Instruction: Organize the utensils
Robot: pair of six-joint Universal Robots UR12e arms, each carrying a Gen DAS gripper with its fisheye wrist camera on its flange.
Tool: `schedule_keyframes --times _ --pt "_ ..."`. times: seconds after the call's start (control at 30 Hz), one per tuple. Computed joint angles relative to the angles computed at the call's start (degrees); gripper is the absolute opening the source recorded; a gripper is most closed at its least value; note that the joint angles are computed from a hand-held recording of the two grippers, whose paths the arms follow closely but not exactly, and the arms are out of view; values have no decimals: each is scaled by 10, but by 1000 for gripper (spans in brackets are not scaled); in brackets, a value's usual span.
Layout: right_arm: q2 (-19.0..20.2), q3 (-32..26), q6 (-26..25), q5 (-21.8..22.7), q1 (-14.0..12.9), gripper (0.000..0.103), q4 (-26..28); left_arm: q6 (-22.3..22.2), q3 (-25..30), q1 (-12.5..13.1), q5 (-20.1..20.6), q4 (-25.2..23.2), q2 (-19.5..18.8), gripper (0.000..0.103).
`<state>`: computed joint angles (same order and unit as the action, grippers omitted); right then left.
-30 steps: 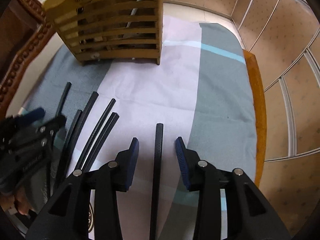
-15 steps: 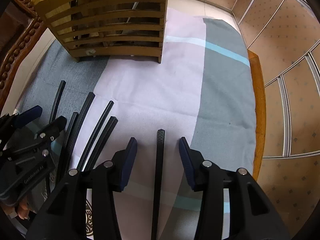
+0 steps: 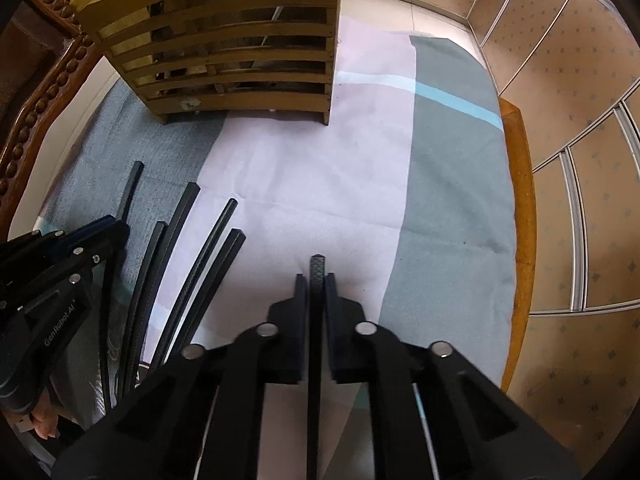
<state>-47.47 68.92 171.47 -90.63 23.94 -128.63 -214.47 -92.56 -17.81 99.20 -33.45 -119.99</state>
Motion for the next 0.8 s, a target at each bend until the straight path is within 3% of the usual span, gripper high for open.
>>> schedule_keyframes --times 0.13,0.37,0.5,0.8 --pt "-2 3 3 5 -2 7 -2 0 -7 -2 -5 19 0 6" --pt "-14 17 4 16 -6 7 -13 -2 -19 -13 22 52 17 6" --pt "-29 36 6 27 -10 7 -46 -5 -30 -22 32 80 29 6" --pt "-73 92 20 48 -15 7 -144 15 -53 -17 9 122 53 6"
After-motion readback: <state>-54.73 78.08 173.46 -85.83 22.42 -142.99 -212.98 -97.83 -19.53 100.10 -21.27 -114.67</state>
